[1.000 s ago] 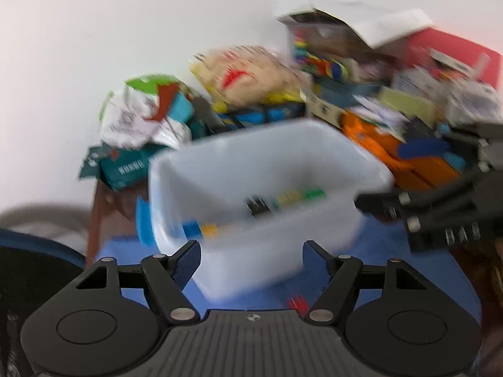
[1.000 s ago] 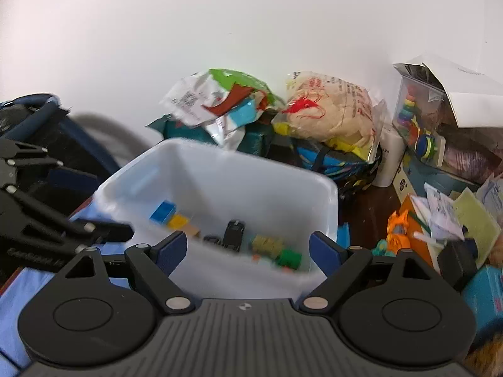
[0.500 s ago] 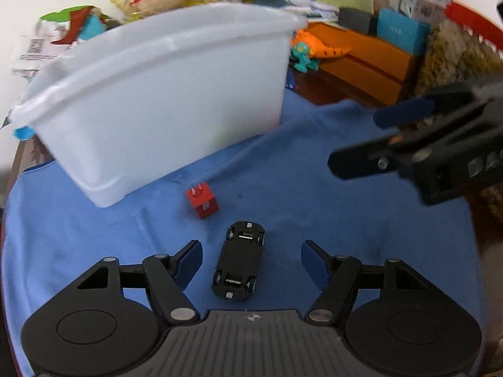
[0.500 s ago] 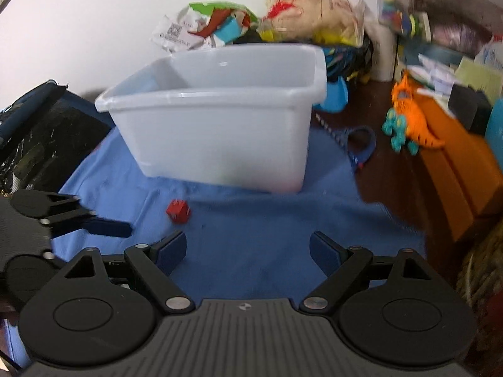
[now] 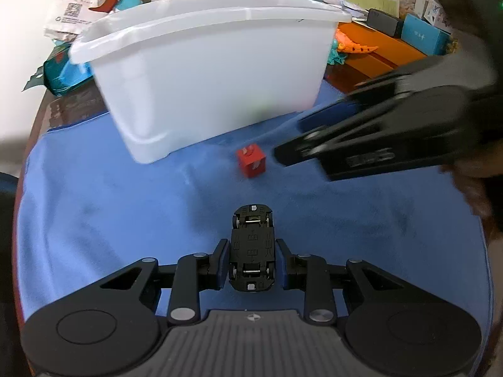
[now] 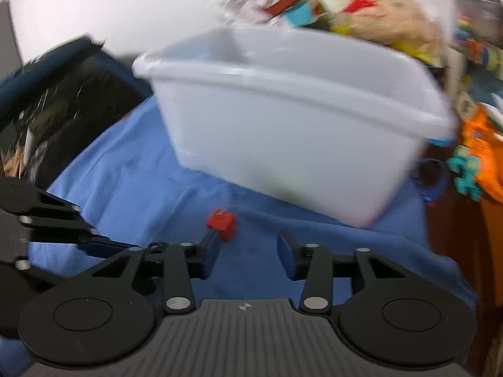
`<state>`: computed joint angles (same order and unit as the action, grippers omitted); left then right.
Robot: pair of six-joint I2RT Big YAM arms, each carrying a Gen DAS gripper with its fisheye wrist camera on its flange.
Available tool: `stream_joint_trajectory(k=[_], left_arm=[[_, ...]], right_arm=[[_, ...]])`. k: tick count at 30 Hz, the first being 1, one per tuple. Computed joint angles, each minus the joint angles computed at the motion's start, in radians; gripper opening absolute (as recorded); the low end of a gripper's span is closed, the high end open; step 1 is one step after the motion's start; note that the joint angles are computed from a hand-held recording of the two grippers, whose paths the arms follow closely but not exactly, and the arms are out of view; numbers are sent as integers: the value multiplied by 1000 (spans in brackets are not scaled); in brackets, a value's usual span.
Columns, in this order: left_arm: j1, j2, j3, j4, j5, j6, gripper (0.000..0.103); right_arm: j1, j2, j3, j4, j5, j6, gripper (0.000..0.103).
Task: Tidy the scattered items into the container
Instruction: 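Grasp the black toy car with the left tool while the right tool grasps the red brick, then carry the black car into the bin with the left tool while the right tool carries the red brick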
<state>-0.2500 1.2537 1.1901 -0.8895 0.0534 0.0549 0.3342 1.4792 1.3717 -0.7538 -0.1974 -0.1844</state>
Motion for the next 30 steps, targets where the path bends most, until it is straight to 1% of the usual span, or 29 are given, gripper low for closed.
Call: stream_joint_trajectory(k=[3,6,8,9,13,18,20,24,27,30], left_arm=[[12,5,2,-1,4,5,33],[15,8,4,3,5,24,33],[15,9,7,6,3,34,33],[16,9,11,6,4,40,33],[17,14,43,6,-3,54,33],[18,16,106,10,-11,62,33],[11,16,132,13,-32,83,33],[1,24,208,5,-43,112,33],[-6,26,255,24,-52,119,33],[-7,67,318,52,-66,133,33]], right_arm=[[29,46,26,-3,19,-21,44],[48,79,39,0,60,-31,43],[46,82,33,20,54,-33,36],[46,81,34,15,54,-40,28],[47,45,19,8,86,-71,28],[31,-16,24,-20,113,-61,28],[21,-35,41,-46,122,-51,28],[4,-66,93,-100,145,-43,28],[-1,-74,137,-104,158,-39,29],[-4,-66,181,-87,164,-28,29]])
